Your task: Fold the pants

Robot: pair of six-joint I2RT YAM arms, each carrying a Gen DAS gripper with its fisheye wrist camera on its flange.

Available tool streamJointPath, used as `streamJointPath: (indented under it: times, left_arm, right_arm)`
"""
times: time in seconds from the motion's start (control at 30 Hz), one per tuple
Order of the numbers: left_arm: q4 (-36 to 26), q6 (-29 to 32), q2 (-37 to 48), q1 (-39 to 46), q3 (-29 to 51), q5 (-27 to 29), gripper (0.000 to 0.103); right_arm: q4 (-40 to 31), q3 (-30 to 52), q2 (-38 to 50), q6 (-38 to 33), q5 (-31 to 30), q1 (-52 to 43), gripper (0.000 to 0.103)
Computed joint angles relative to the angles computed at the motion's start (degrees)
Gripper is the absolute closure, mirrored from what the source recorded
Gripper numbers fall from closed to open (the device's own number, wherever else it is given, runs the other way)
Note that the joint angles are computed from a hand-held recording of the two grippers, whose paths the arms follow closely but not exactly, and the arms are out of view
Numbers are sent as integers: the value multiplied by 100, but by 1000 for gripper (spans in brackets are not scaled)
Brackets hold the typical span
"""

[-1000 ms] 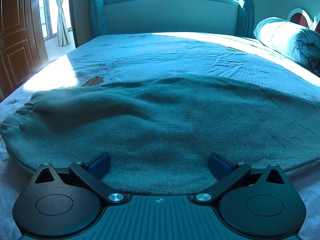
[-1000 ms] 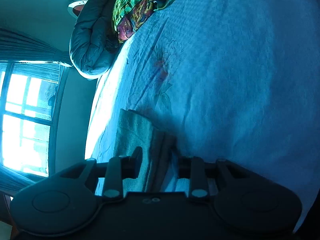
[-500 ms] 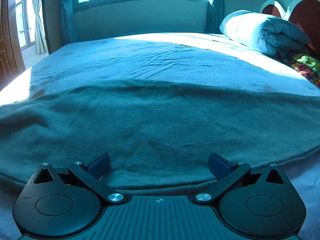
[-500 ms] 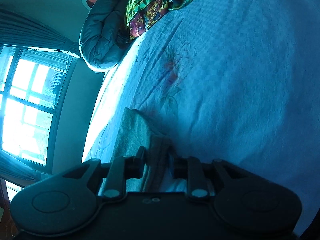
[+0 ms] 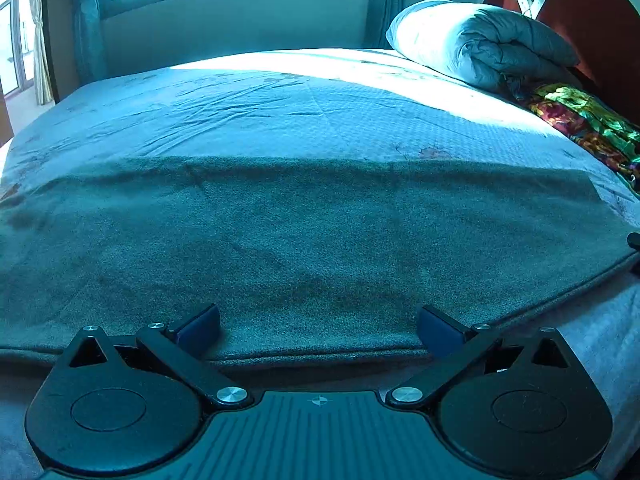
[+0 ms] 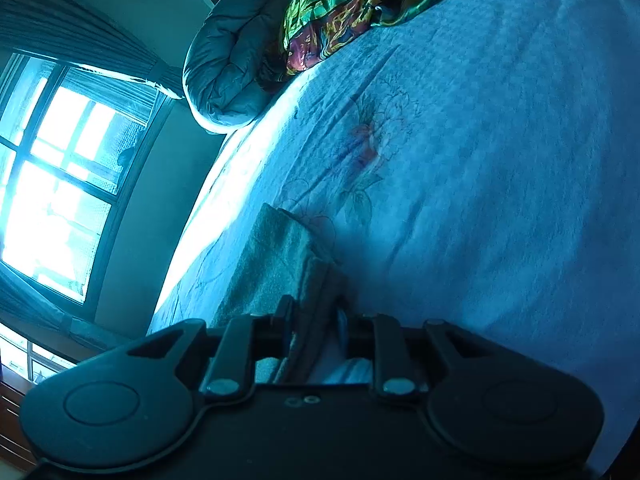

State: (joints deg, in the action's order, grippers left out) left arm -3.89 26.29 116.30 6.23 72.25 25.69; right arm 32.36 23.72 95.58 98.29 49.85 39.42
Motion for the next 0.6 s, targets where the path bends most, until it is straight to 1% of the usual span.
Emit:
streamJointPath:
  times: [0.07, 0.17, 0.2, 0.23, 0.27, 0.37, 0.43, 0.47, 0.53, 0.57, 0.6]
  left_arm:
    - [340, -17, -57, -21, -247, -92, 0]
    - [522, -130, -125, -7, -412, -121, 0]
    - [598, -119, -136, -8, -474, -136, 0]
    - [669, -90, -137, -27, -515, -171, 0]
    - [669, -85, -124, -32, -506, -178, 0]
    - [598, -110, -98, -32, -445, -175, 0]
    - [632, -136, -92, -45, -462, -202, 0]
    - [698, -144, -90, -66, -500, -246, 0]
    - [870, -120, -97, -115, -604, -359, 0]
    - [964, -180, -78, -155, -637, -414, 0]
    - [1025, -218, -66, -168, -653, -429, 0]
  right_arm:
    - [-130, 52, 4, 30, 10, 16, 91]
    - [-307, 111, -51, 98, 11, 21, 91]
    - [-277, 114, -32, 116, 12, 11, 91]
    - [-155, 94, 15, 108, -4, -10, 87]
    - [-127, 98, 50, 144, 0, -28, 88]
    - [-350, 180, 44, 384, 67, -36, 89]
    - [-948, 424, -26, 347, 82, -15, 94]
    - [-1368, 630, -62, 275, 160, 43, 95]
    - [-1823, 930, -154, -81, 408, 170, 95]
    - [-2200, 1177, -227, -280, 521, 235, 95]
    - [-2465, 1355, -251, -314, 581, 269, 95]
